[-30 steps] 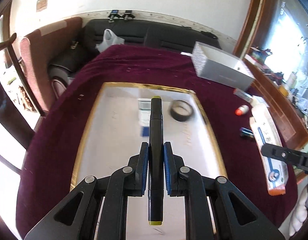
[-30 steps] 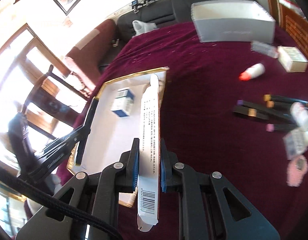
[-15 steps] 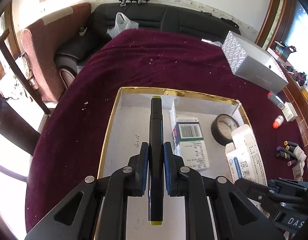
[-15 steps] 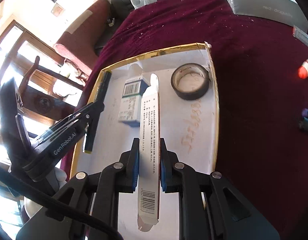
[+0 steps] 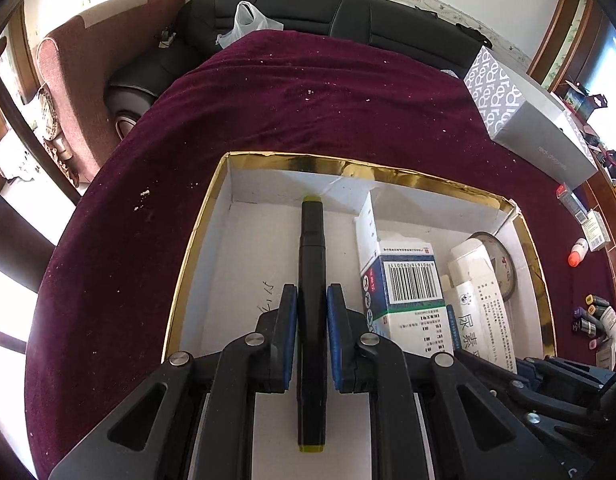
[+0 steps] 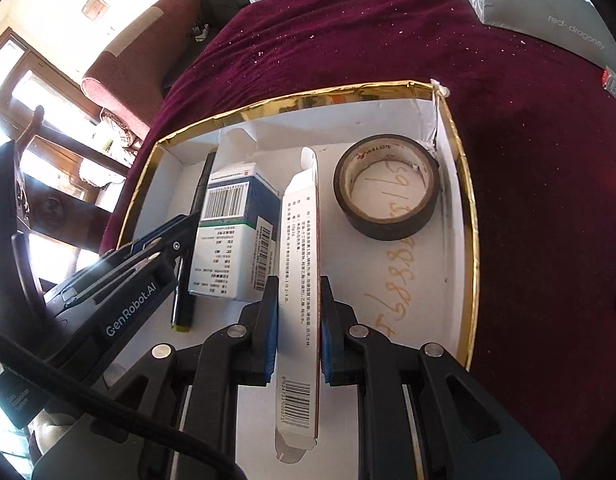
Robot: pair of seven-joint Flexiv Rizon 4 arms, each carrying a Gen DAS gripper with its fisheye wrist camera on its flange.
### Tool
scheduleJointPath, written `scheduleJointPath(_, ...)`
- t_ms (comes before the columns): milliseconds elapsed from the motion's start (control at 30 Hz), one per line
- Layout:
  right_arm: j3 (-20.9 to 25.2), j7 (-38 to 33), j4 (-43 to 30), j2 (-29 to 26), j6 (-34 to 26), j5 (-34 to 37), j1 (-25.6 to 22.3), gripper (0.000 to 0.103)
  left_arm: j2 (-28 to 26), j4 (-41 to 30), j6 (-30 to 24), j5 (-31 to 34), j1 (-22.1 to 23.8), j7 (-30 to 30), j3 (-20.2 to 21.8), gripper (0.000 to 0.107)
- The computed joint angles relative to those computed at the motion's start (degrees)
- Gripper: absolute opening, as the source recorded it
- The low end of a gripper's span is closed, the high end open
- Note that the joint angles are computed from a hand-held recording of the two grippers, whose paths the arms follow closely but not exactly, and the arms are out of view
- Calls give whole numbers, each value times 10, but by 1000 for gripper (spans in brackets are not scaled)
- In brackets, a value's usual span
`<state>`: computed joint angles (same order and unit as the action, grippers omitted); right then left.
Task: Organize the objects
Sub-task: 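Carry the marker and tube box into the tray and open both grippers, then grasp the pink fluffy ball with the right gripper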
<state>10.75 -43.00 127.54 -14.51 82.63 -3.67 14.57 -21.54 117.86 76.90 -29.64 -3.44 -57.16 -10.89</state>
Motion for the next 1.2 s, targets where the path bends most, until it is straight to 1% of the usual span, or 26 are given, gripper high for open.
scheduleJointPath(233,-26,23,1,-3,-1,-38,19,15,-8,-11,1,12,-4,-11,4,11)
scheduleJointPath(400,-29,34,6,-2,2,-53,19,15,-9,-11,7,24,-5,-19,8,13)
scheduleJointPath(500,-30,38,8,0,2,-57,18,15,-7,-10,5,22,-2,-23,6,21)
scheduleJointPath(533,-36,47,11,2,2,-66,24,16,-5,-7,2,11,6,-16,-4,22)
scheduleJointPath(600,-56,73,20,7,5,-93,37,25,0,-6,-5,-1,10,-12,-9,25)
scheduleJointPath(633,-70,90,27,11,12,-112,45,34,3,-5,-6,-6,10,-11,-10,27)
scheduleJointPath(733,-110,137,49,25,35,-178,68,39,18,7,1,-26,12,1,-16,39)
scheduleJointPath(767,-132,164,58,35,36,-216,80,43,24,10,5,-32,11,6,-16,41)
scheduleJointPath(833,-162,216,76,54,41,-286,92,49,40,20,8,-47,12,20,-19,42)
scheduleJointPath(867,-177,245,88,66,51,-325,94,51,47,24,6,-57,12,27,-19,45)
scheduleJointPath(933,-184,282,103,85,63,-369,85,54,67,35,5,-69,5,33,-12,49)
scheduleJointPath(1033,-188,353,135,123,81,-461,56,55,93,52,-3,-85,-9,44,-1,49)
scheduleJointPath(1100,-183,420,156,151,92,-558,14,56,113,68,-11,-105,-21,60,4,49)
scheduleJointPath(1167,-167,480,174,181,94,-640,-36,63,137,89,-8,-131,-39,83,7,49)
scheduleJointPath(1200,-157,500,182,195,95,-667,-58,64,147,97,-10,-143,-48,95,10,49)
